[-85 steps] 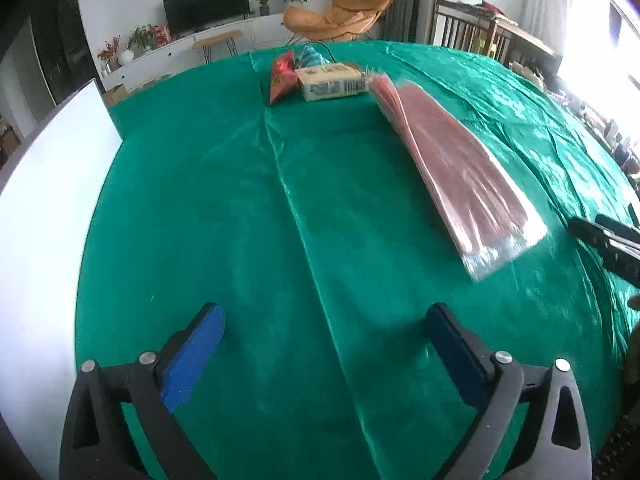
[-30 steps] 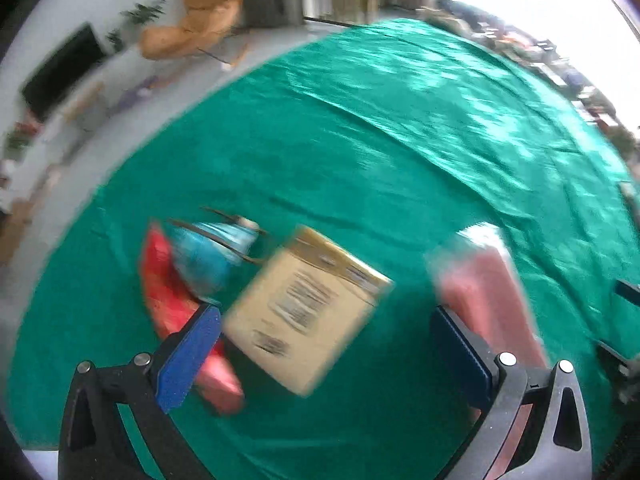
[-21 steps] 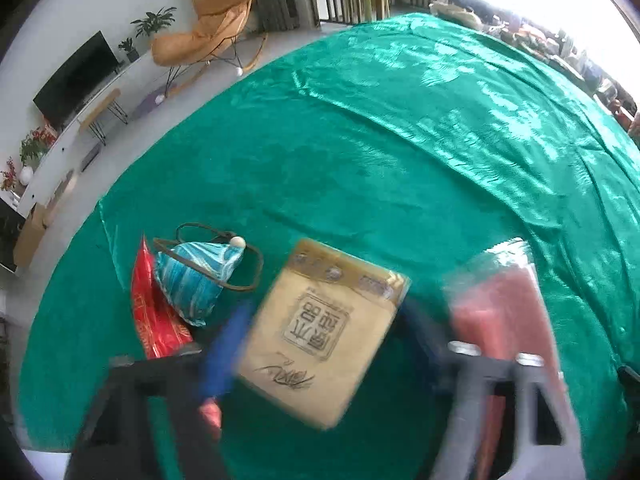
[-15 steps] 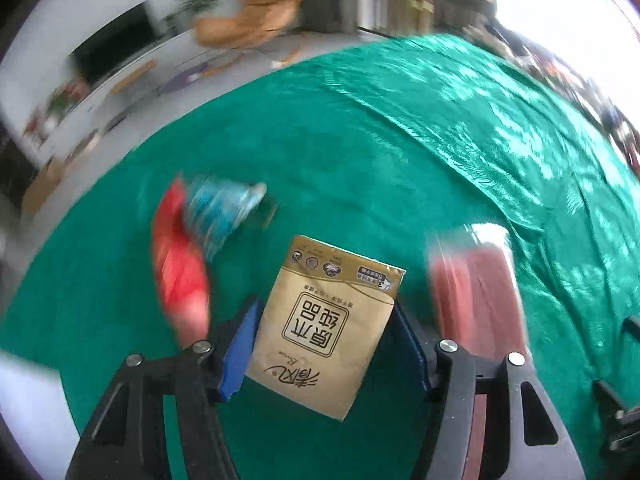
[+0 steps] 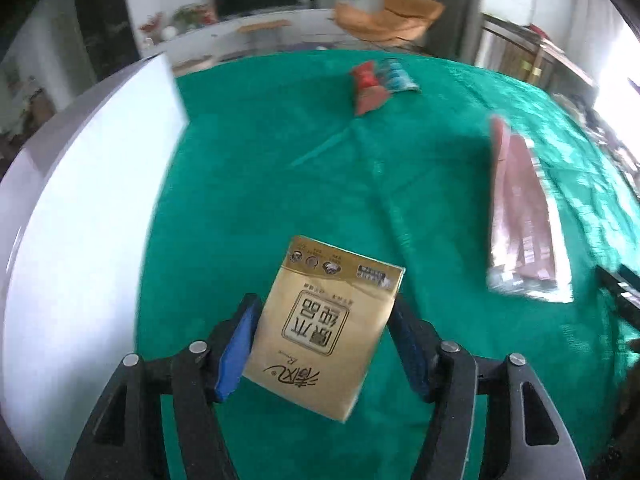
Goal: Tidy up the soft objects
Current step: 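Hold the tan package with the left gripper just above the table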
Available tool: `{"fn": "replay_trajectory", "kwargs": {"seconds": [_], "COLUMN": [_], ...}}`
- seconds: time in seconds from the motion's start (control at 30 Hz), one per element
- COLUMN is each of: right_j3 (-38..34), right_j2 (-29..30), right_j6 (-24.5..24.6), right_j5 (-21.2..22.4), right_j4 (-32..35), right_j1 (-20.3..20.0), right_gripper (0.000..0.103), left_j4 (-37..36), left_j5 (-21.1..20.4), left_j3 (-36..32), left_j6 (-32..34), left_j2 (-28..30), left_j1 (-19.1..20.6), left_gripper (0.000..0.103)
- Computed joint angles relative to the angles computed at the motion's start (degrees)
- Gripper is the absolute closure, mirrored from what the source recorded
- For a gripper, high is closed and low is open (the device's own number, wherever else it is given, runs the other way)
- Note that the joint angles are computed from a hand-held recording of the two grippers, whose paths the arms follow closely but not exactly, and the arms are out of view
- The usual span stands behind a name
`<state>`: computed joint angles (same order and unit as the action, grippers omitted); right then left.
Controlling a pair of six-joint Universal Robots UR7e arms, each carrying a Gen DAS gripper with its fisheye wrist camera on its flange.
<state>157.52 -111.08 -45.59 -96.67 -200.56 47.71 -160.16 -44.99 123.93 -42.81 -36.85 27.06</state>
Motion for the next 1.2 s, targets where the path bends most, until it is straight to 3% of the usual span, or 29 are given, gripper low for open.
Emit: {"fn": "replay_trajectory", "kwargs": {"seconds": [0.07,0.13,0.3,1.2], "right_j3": [0.01,0.01,0.03,0.07], "right_j2": [0.04,-0.02,-0.05,-0.17], "right_j6": [0.0,-0.01,-0.01,-0.03], "right_j5": [0.03,0.01,-0.03,0.16], "right_j4": [-0.04,0.01,-0.01,0.07], "right_j1": [0.01,0.0,0.01,-0.13], "right_gripper": [0.014,0.014,0.014,0.014], "left_j4": [0.33,-1.72,-10.68,-10.77], "left_j5": [1.88,3.77,1.91,1.96], "left_j3": [0.51,1.75,3.99,3.73], "left_j6": [-0.48,-0.63,1.86,2.41], "left_j2": [0.91,1.44,1.7,1.89], "left_j1": [-0.24,-0.48,1.37,1.59], "left_gripper": [0.022,0.002,0.0,0.0]}}
